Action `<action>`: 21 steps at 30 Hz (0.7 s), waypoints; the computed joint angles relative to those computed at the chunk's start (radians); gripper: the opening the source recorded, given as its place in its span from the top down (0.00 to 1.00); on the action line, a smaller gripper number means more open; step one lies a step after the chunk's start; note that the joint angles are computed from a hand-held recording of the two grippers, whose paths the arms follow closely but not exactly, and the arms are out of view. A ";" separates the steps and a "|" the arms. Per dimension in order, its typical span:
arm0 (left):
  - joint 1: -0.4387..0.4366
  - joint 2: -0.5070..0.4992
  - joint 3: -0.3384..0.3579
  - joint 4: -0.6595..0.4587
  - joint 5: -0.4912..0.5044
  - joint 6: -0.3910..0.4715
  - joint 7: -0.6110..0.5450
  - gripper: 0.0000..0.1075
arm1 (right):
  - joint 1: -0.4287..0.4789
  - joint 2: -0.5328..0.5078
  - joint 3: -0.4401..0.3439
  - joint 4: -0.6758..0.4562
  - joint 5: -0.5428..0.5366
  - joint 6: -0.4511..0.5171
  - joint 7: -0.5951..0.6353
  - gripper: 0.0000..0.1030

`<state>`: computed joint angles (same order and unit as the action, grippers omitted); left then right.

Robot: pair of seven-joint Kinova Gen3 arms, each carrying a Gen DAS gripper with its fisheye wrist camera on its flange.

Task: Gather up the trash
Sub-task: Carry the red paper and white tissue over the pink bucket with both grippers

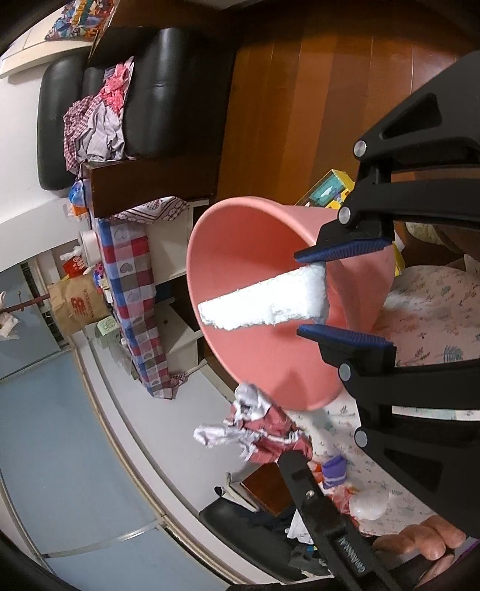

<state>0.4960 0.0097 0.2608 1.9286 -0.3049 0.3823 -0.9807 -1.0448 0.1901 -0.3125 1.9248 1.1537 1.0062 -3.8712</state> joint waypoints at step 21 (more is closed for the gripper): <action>0.081 0.118 -0.062 -0.060 0.004 0.034 -0.048 0.78 | 0.002 0.038 0.032 -0.049 -0.032 0.013 0.096 0.66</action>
